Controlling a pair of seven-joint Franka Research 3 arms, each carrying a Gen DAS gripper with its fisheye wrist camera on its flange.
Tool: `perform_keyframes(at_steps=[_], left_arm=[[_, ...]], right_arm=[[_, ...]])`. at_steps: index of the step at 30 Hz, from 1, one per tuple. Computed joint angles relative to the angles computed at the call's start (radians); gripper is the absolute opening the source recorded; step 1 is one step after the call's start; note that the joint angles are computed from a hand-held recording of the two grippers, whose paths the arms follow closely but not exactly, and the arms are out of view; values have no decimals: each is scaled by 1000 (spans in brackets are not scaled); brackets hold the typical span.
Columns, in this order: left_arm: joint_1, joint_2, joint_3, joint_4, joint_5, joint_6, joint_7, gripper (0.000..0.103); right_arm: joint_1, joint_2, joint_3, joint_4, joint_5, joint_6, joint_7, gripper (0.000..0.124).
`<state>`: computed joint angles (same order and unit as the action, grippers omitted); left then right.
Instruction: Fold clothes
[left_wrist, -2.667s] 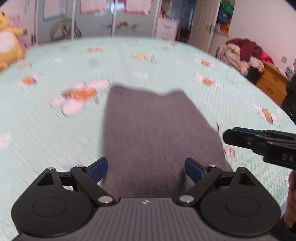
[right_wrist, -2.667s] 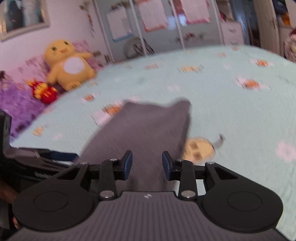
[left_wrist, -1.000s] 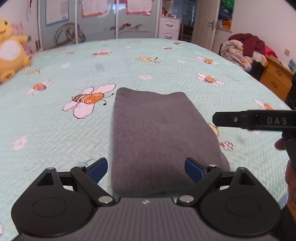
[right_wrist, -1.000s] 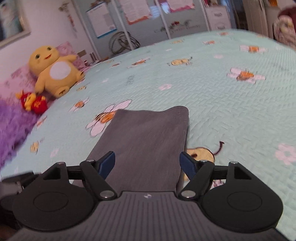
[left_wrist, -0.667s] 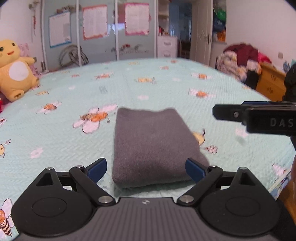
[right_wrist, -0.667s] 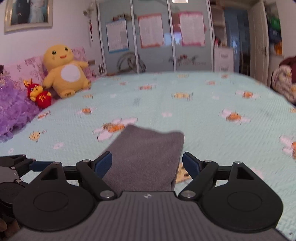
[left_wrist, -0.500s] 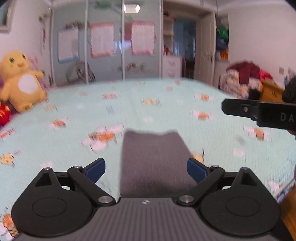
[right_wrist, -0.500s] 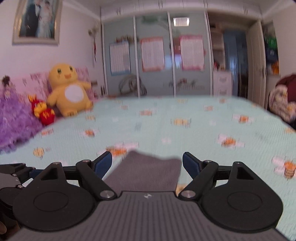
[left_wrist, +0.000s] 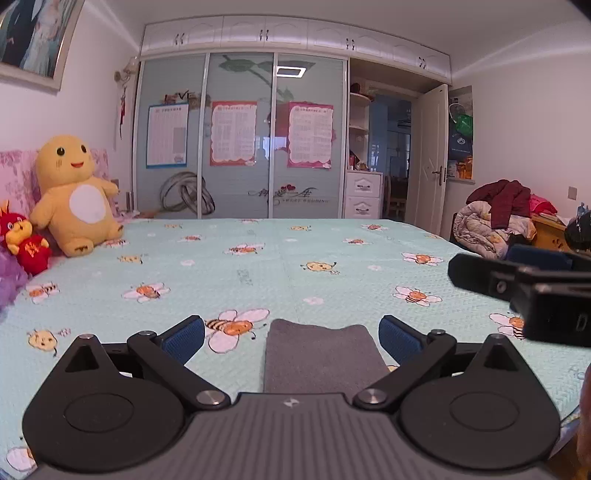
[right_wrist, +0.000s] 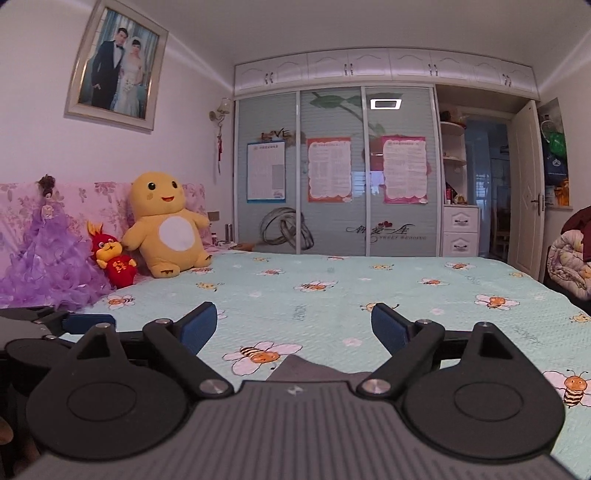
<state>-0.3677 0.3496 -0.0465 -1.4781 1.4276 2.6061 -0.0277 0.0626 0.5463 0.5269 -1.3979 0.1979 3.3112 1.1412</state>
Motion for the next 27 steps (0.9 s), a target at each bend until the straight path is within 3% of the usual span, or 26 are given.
perform_keyframes(at_steps=[6,12,16,27], left_arm=[[0,-3,-11,-23,-87,-39,84,103],[29,-13,-17,-69,-175,32,117,103],[45,-2,-21,-70,-248,74,168,103],[24,27,-2,-57,-355,52,275,103]], right_arm=[[-89,-15,113,-64,21,-34,-12,91],[-130,-9,170,-79,109,-94,-50,91],[-107,-15,135,-81,168,-125,-67,91],[23,-4,-26,-13,282,-229,-81,91]])
